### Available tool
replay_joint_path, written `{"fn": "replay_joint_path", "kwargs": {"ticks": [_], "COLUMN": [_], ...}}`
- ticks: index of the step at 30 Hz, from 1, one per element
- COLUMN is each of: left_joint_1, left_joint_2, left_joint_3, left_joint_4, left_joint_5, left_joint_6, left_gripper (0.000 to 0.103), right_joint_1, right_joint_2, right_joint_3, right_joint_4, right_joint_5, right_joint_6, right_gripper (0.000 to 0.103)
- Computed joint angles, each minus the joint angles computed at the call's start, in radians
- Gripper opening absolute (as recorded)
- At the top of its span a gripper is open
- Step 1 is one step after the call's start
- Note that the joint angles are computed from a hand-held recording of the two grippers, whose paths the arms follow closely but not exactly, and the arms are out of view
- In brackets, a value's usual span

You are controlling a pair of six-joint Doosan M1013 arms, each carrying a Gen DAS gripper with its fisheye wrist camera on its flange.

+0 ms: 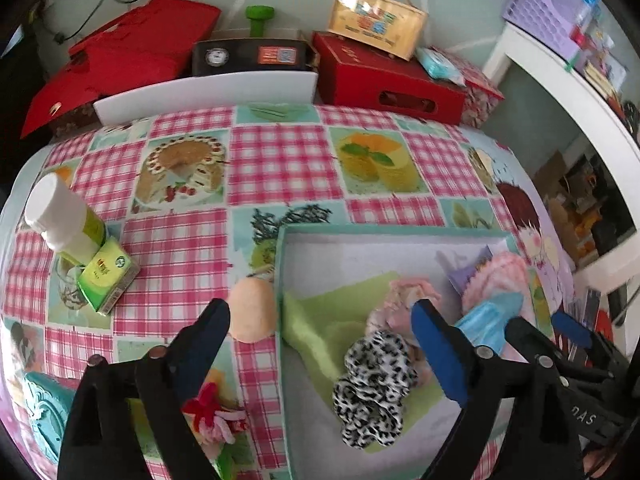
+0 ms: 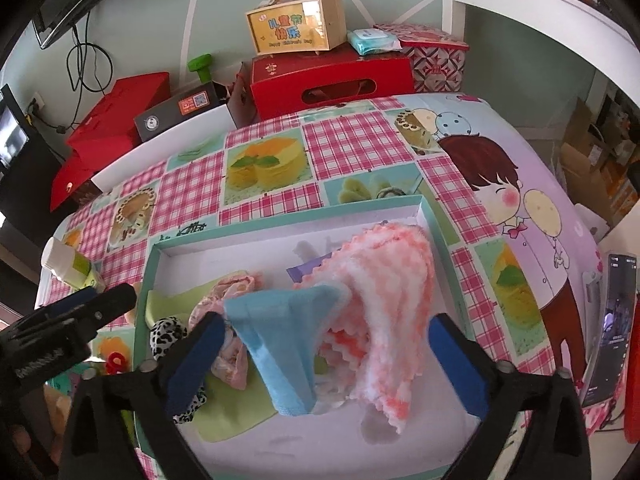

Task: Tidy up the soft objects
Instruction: 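Open the right tool over the tray and withdraw both tools toward the table items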

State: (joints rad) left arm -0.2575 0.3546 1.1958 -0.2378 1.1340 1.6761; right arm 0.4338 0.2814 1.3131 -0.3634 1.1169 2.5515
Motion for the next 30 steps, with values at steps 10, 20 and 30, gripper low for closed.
{"fn": "replay_joint_path", "kwargs": {"ticks": [10, 20, 30], "left_joint_1": [0.039, 0.07, 0.112], "left_joint_2": [0.011, 0.004, -0.012], "left_joint_3": [-0.009, -0.021, -0.03], "left_joint_4": [-0.003, 0.032, 0.197], "left_joint_5": [-0.009, -0.014, -0.015], "left_joint_6": [-0.074, -0.105, -0.19], "left_gripper": [0.093, 0.093, 0.093], "right_joint_1": [0.0, 0.004, 0.033], "right_joint_2": [0.008, 0.005, 0.02], "right_joint_3": [-0.005, -0.006, -0.044], "right_joint_4": [-0.002, -0.022, -0.031], "right_joint_5": [0.02, 0.023, -0.016], "right_joint_6": [-0.003, -0.001, -0.02], "right_gripper": [0.103, 0.103, 0.103]}}
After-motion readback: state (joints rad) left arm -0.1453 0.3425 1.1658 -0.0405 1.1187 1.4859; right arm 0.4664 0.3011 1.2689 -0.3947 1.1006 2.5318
